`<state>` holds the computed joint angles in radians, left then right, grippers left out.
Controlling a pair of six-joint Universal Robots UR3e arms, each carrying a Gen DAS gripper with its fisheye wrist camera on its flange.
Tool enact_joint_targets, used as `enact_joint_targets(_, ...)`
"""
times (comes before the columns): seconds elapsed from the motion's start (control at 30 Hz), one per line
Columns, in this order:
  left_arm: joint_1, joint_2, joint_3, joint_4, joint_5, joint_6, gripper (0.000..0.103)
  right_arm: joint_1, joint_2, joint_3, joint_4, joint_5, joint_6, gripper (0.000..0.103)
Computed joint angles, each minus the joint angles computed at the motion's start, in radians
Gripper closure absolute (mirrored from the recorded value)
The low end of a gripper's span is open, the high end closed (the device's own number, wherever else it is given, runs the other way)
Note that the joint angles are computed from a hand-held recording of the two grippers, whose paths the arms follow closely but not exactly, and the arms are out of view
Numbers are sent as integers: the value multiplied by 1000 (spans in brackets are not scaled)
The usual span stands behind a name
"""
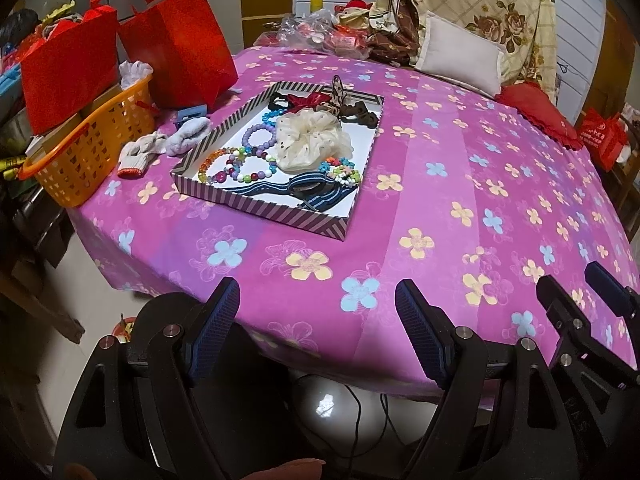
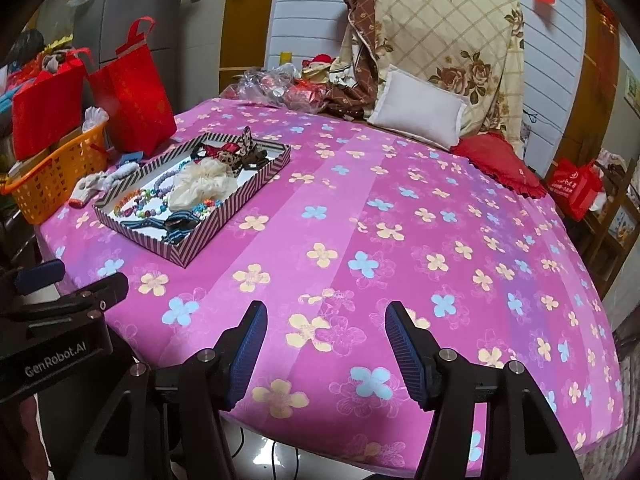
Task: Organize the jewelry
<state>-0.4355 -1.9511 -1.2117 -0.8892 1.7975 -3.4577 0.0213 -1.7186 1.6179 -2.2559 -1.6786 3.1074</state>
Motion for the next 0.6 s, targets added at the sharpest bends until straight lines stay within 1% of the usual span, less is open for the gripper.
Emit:
enact_joint_targets(0.1,2,0,0,-2,10,-6,23,4,7,-1,6,-5,3,44)
enact_joint_targets(0.33,2,1,0,-6,3,3,23,-12,-11,22,-9,17,1,44)
enact_joint_targets(0.6,-32,-13,11,13,45,20,23,-61,-23,34,15,56,20,44)
